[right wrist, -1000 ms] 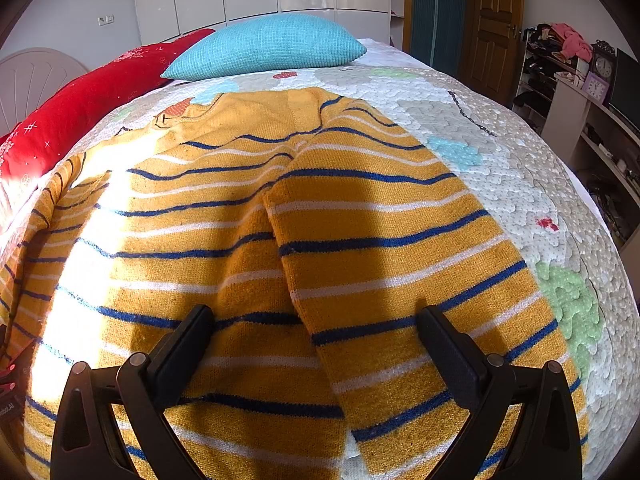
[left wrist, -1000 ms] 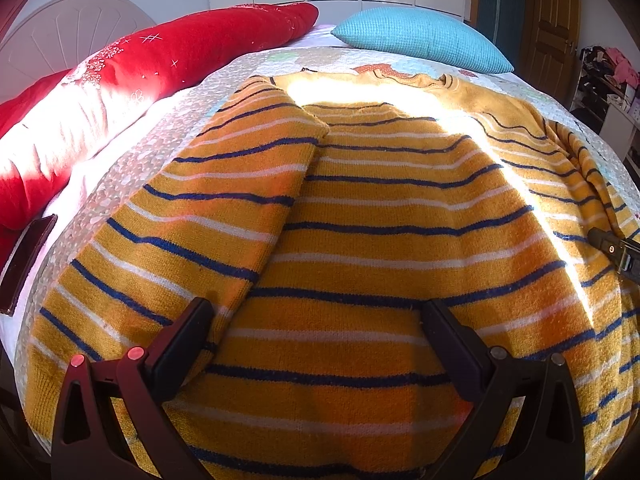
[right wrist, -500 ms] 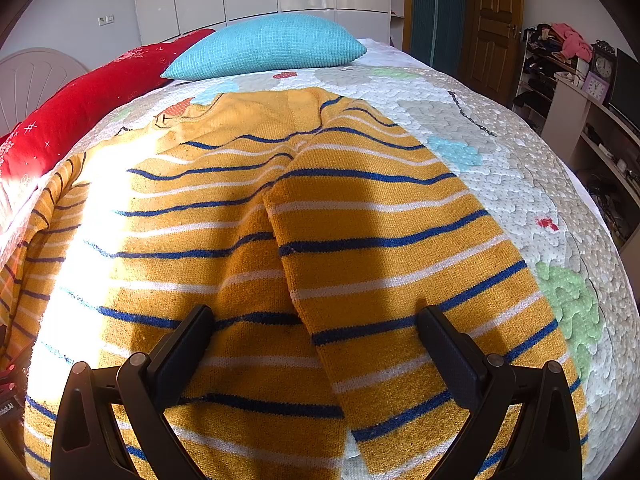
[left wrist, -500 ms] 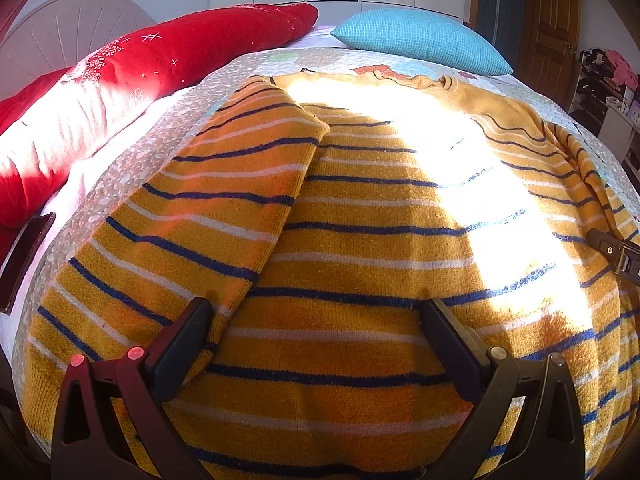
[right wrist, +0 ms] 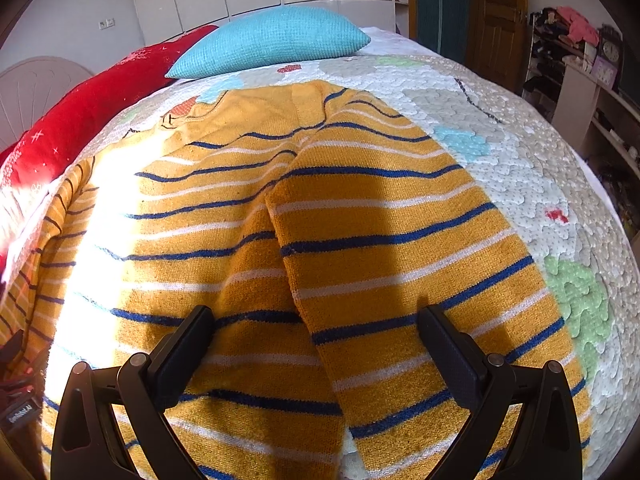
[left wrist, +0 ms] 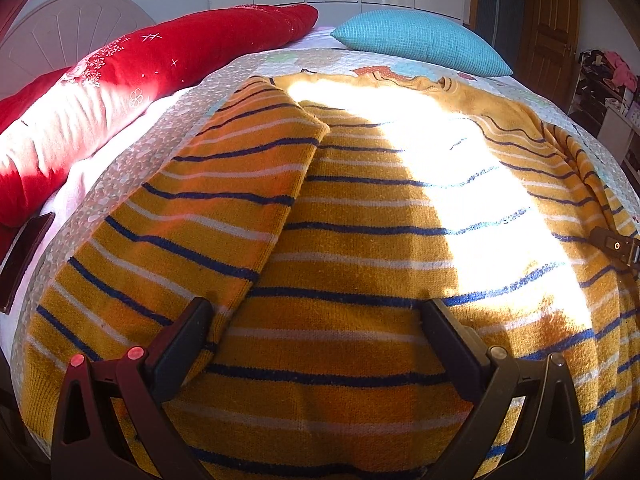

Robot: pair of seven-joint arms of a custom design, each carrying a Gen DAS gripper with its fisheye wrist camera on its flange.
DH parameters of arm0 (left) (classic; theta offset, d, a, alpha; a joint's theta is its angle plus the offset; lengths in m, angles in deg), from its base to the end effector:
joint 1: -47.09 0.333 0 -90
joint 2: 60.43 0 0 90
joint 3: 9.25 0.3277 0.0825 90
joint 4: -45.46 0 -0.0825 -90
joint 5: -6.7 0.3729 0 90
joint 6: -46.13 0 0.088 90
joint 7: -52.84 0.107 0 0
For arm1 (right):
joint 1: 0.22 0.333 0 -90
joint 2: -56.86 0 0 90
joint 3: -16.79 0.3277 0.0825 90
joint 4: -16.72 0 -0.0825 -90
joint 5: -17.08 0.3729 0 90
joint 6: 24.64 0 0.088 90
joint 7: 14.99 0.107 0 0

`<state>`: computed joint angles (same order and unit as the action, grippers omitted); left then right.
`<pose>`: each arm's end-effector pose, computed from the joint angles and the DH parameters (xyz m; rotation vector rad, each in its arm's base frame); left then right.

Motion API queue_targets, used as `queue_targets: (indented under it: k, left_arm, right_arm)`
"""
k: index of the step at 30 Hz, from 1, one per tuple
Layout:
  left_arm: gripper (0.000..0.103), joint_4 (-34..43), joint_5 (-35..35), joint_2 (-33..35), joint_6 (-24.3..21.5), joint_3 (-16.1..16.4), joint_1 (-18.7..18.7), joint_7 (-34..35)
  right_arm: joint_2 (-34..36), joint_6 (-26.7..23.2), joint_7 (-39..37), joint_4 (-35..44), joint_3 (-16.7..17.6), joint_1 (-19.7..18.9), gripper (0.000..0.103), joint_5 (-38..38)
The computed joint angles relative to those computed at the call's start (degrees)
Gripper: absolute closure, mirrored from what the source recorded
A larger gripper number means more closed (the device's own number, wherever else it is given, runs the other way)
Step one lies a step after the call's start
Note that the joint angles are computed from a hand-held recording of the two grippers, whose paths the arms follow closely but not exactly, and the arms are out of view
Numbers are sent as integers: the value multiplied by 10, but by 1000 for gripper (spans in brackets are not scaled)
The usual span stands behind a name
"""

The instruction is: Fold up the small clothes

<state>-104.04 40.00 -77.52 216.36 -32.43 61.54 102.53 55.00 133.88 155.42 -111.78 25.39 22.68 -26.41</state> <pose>0.4327 -0.1085 0.4259 -1.7719 1.7989 -0.5352 0.4487 0.3101 0.4527 -1.5701 1.9511 -0.4657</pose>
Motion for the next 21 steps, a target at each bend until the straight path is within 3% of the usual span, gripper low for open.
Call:
queue_targets:
  k: [6, 13, 17, 19, 21]
  left_arm:
    - [0, 2, 10, 2, 1, -2, 3, -10]
    - [0, 4, 13, 3, -4, 1, -2, -13]
    - [0, 4, 18, 3, -3, 1, -1, -16]
    - [0, -2, 49, -2, 26, -17, 28, -46]
    - [0, -15, 25, -6, 54, 6, 11, -20]
  right_arm:
    - [-11, 61, 68, -27, -2, -15, 0, -10]
    - [2, -2, 50, 2, 6, -2, 0, -25]
    - [-1, 1, 73, -2, 2, 0, 0, -49]
    - [-4, 2, 77, -4, 2, 0, 0, -53]
    - [-13, 10, 85, -12, 2, -2, 0, -58]
